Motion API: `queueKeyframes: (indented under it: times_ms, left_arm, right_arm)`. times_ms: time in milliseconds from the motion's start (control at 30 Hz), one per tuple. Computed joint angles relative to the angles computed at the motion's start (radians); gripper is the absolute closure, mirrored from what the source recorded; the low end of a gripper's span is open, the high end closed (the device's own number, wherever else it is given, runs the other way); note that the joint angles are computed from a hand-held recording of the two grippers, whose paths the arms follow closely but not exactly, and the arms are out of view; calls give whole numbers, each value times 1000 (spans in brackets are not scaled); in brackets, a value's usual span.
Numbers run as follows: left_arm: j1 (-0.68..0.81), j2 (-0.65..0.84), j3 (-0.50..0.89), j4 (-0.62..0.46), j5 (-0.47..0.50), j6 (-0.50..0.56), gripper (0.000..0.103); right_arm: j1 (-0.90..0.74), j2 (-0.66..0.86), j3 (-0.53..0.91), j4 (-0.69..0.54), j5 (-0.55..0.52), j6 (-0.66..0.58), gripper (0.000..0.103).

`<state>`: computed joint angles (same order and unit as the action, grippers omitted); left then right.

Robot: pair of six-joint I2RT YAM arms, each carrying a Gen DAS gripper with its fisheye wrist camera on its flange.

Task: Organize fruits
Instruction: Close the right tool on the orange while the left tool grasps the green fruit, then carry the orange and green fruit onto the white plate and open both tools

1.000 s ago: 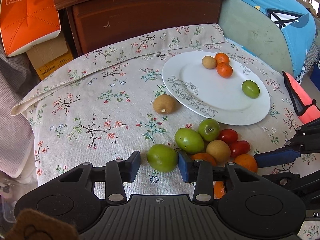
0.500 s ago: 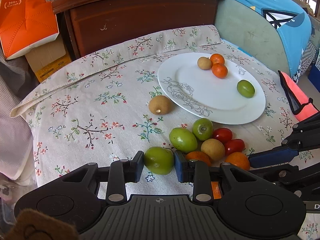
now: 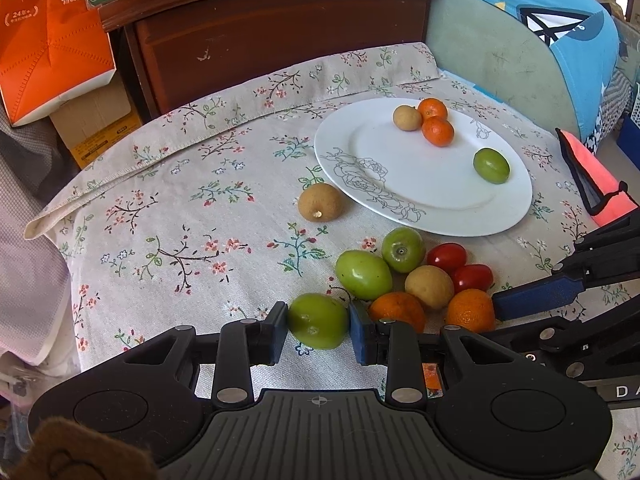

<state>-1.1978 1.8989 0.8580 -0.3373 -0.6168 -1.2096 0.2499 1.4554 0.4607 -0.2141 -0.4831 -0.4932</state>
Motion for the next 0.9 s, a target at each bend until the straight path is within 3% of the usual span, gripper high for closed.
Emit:
queueKeyframes:
  times_ms: [267,700,900]
  left_arm:
    - [-9,-17,-20,14,-12,-1,73]
    - [-38,-59,31,-69,-78,-10,73]
    - [-40,-90,56,-53,-109,33,73]
  right_arm:
    - [46,15,-9,56,16,61,71]
    - [1,-135,-15,2,-12,-42,72]
    - [-77,-164,15,-11,-42,-65,72]
